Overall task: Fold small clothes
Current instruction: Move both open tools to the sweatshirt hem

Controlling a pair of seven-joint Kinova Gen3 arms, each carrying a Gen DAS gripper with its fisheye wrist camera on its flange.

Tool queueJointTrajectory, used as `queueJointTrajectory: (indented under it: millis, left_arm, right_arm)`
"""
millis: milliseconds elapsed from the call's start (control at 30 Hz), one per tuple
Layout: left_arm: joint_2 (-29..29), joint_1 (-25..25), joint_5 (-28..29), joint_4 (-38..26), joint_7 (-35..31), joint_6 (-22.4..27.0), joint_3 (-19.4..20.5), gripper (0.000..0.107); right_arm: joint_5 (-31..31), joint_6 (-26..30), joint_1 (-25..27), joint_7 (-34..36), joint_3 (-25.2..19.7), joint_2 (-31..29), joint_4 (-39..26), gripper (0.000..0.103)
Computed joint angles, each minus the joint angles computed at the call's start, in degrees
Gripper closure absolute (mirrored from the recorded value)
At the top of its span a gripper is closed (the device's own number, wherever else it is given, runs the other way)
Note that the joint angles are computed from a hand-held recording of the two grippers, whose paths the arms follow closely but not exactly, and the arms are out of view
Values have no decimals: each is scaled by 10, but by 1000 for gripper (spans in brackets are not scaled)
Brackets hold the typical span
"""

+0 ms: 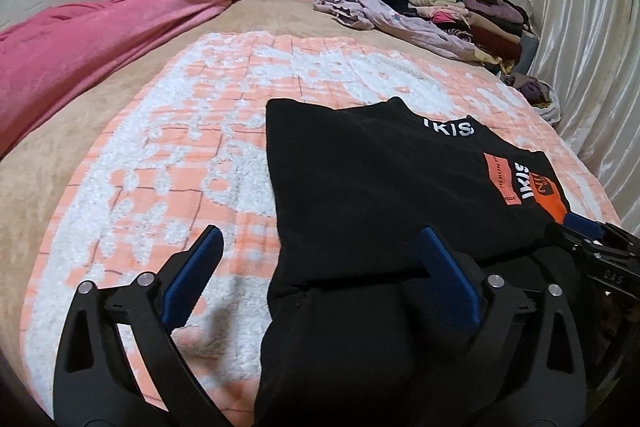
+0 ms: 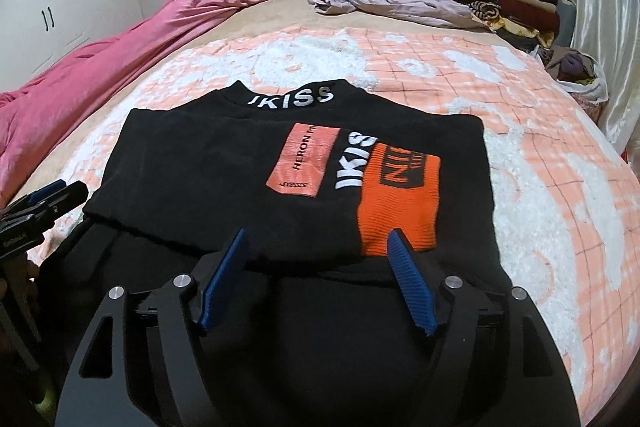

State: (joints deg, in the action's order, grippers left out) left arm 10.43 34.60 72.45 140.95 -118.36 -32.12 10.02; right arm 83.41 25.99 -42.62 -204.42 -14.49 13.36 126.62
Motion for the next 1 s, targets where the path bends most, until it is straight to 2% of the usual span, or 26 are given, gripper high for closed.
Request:
queueJointTrajectory:
  millis: [367, 1000]
  left_arm:
    - [-14, 16, 44, 9, -22, -36, 18, 14]
    - [-61, 28, 177, 25, -88, -92, 63, 14]
  right_arm:
    - [6, 10, 4, -26, -11, -36, 28, 32]
    - [2, 23, 14, -62, -31, -100, 73, 32]
